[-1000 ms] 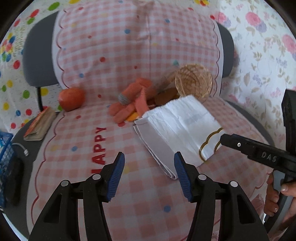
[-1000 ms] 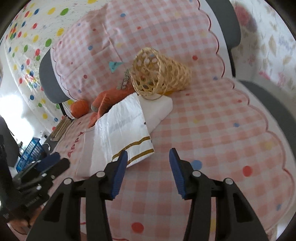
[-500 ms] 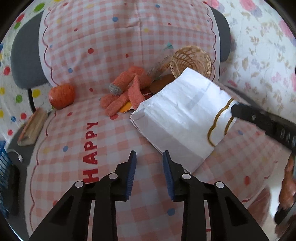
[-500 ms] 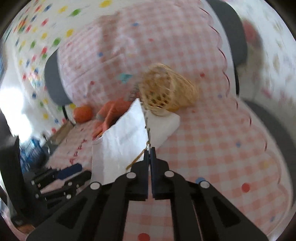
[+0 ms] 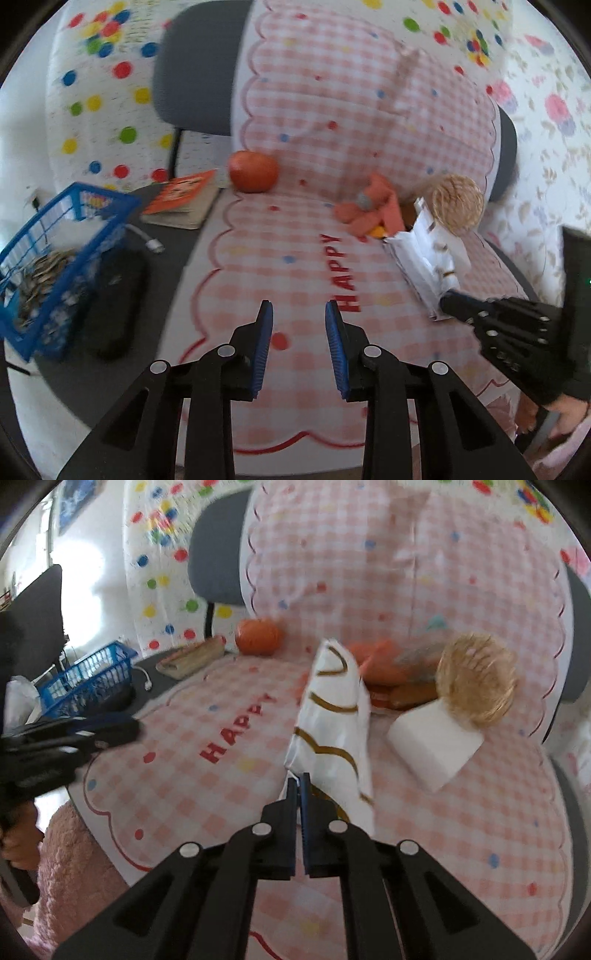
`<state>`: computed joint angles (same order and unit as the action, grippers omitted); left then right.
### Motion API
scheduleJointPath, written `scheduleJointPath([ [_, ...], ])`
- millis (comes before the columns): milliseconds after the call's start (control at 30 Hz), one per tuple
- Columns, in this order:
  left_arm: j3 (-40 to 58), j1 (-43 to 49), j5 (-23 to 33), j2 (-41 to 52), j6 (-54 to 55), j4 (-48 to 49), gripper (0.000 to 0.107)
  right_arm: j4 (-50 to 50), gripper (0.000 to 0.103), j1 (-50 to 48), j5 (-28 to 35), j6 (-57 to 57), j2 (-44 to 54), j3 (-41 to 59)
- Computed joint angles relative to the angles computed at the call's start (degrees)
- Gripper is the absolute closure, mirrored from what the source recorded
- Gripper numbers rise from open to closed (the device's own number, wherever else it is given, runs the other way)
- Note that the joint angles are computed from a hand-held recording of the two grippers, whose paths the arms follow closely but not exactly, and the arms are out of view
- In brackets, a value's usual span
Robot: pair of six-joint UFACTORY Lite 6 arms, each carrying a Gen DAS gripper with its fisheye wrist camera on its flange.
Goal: Collect trash
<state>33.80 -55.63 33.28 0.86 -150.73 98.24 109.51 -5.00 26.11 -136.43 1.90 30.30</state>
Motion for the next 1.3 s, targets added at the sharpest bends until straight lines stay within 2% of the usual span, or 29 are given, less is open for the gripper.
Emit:
scheduleJointPath([
  [100,-4.25,-0.75,1.52,-4.22,-0.25,-0.31,0.071,-6.37,0.083,0.62,-0.55,8.56,3.72,2.76],
  [133,-5.37,-0.88,1.93,-5.28,-0.46,-0.21,0.07,-8.61,0.074,0.41,-0.37,10.77,3.59,2.85],
  [167,-6.48,-1.11,2.31,-6.24,-0.85,-0.1,0.07,-9.81,0.07,0.29,-0.36,11.92,2.81,2.45],
  [267,-9.54,-1.31,3.13,-8.83,-2.03,0.9,0.069,-12.32,0.069,-0.54,-0.23,14.59,-4.32,-1.55],
  [367,-12.03,-1.57,3.6,-11.62,-1.51,0.39,0.067,-18.23,0.068,-1.2,0.64,22.38,-12.95,-4.61],
  [533,-16.4,-3.3,5.06,-19.88,7.05,-8.42,0.066,-20.69,0.067,0.17,2.32,31.54,-23.57,-7.8],
  [700,-19.63,-6.95,9.82,-27.44,14.95,-17.33,0.063,-14.17,0.067,9.53,-1.18,32.28,-20.1,-3.64],
  [933,-21.11,-2.15,8.58,-33.63,25.8,-23.79,0.063,-5.91,0.067,19.29,-3.36,28.99,-13.52,3.6],
  [1033,-19.26,2.0,5.94,-32.79,29.63,-24.25,0.063,-3.96,0.067,20.11,-3.39,27.15,-12.03,5.16],
  [1300,-9.32,1.62,7.33,-21.17,28.38,-21.38,0.063,-7.92,0.067,10.98,3.63,28.95,-6.77,8.9],
])
